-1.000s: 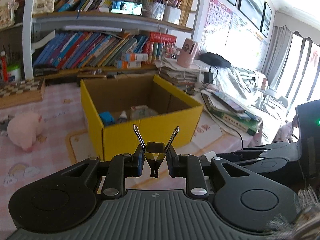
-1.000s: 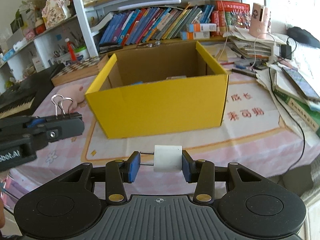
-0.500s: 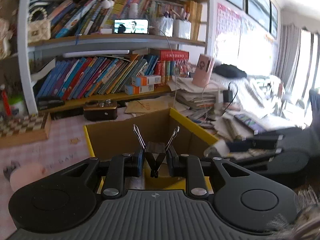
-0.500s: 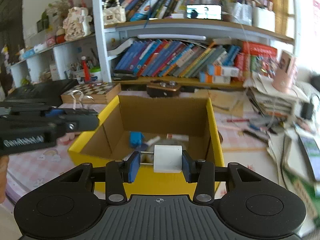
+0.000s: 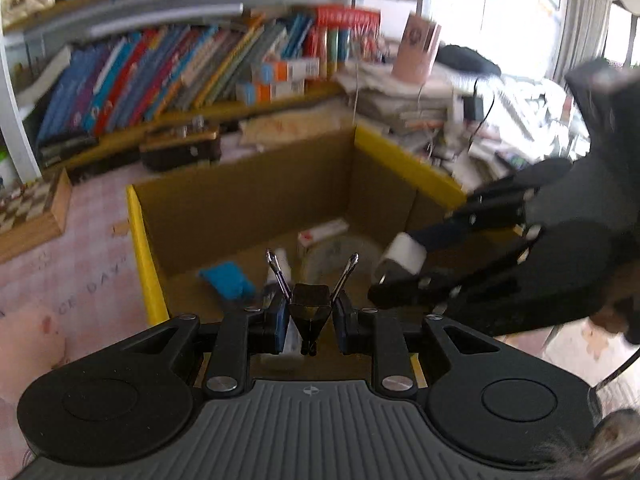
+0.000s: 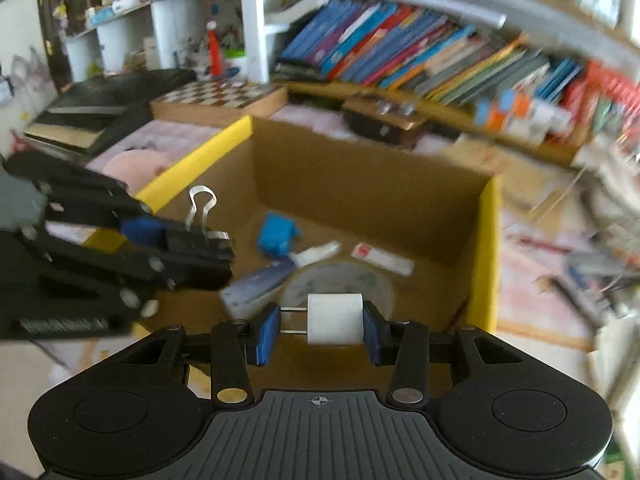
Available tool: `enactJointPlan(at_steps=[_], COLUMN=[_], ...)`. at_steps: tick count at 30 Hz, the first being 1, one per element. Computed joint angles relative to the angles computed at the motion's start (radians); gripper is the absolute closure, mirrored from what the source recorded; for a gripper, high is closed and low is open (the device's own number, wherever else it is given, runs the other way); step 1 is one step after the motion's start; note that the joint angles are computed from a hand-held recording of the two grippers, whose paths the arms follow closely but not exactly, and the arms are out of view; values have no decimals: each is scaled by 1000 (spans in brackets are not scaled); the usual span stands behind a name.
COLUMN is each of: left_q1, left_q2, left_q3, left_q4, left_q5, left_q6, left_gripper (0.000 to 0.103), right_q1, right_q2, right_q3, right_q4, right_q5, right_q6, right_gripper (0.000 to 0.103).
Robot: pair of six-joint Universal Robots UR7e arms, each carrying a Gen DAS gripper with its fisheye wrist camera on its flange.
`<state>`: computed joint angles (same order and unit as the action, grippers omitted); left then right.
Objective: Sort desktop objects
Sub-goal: 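Open the left tool over the box while the right tool releases the white plug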
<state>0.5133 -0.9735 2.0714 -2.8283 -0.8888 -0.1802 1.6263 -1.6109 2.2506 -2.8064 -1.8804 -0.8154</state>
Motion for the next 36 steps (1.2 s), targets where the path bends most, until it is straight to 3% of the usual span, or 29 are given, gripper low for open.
enactJointPlan(at_steps=[2,7,13,17,19,20,21,23,29,32,36], left_q1=[14,36,40,25,20,16,6,-21,-68,-107,-161], left_q2=[4,-6,-2,-5,-12,-16,-19,-22,-61,-83,-118], left_q3=[-13,-13,-25,-3,11,19,27,44,102,131,172], left_q4=[38,44,63,25,-19,-41,-59,-87,-209,-224,-197], left_q5=[-19,-76,-92,-61,-67,-74,-62,-10,51,127,227], left_q6=[-15,-54,-67,-54,-43,-34,-34,-40,-143,-186,-238], left_gripper=[82,82,82,74,63,51,42,34,22,19,17], right_q1=[1,-30,-40,-36,-31,-29,-28,-33,-23,-11,4], right_q2=[4,11,22,13,6,2,-5,-34,-115,-149,-183], right_q3=[-27,-108,-141,-120,-103,-96,-89,-72,5,61,116], right_q4=[69,298,377,339,301,285,268,247,112,-4,-106], right_q5=[-3,31,61,58,49,50,53,83,130,135,129], right_q6=[-12,120,175,171,179,184,192,210,233,245,273], right_gripper=[61,63,67,63,63,62,62,58,53,43,43])
